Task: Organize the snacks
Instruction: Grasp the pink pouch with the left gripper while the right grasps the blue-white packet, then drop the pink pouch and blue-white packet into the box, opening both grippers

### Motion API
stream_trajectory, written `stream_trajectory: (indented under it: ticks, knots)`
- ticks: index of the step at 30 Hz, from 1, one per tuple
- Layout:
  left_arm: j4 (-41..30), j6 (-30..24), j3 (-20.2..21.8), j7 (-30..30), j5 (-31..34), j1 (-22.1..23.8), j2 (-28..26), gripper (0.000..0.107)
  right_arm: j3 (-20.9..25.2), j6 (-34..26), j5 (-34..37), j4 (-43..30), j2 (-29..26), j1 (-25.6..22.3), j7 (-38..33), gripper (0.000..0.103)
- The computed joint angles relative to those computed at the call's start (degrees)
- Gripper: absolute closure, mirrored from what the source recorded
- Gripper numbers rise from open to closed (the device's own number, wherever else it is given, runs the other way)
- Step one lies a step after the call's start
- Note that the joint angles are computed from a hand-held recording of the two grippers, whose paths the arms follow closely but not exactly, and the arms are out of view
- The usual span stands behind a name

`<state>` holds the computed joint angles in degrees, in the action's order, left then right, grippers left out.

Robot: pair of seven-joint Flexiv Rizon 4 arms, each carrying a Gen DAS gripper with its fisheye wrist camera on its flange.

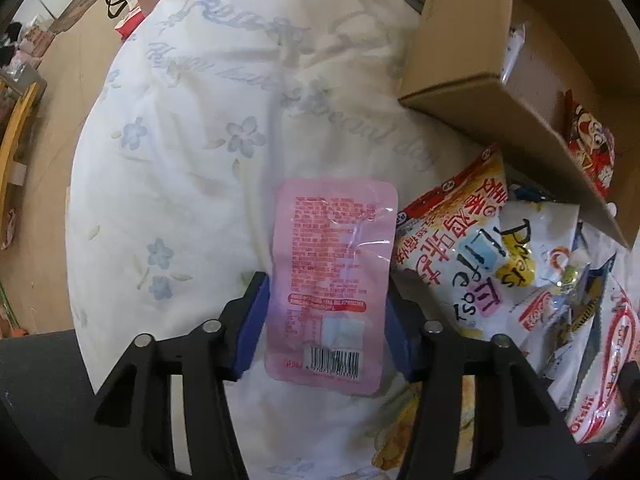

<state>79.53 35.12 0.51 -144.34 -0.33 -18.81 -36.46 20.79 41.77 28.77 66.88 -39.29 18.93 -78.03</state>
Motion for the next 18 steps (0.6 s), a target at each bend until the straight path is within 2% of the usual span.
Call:
stream_trajectory:
  ticks: [5,11,15,18]
  knots:
    - [-0.61,-1.59,0.85,-1.05,2.06,-1.02,1.44,0.06,0.19,0.94,0.18,0.6,0.58,-0.11,-1.25,0.066]
    - [-2.81,-5.06,2.46,-4.6,8.65,-4.13,4.27,0.06,0.47,2.27,1.16,2.67,2.14,-0.87,-2.23,0.066]
    - [-1.36,-3.68,2.08,-5.83,11.43,-4.64,7.07,0.06,0.85,3.8,2.25,3.2,2.94,-1.34,-3.42,0.066]
    - [-1.04,-2.81,1.3,-3.83,12.05,-3.68,8.66,0.06,0.79,4.45,2.33,2.78,3.0,-1.21,-3.98,0.066]
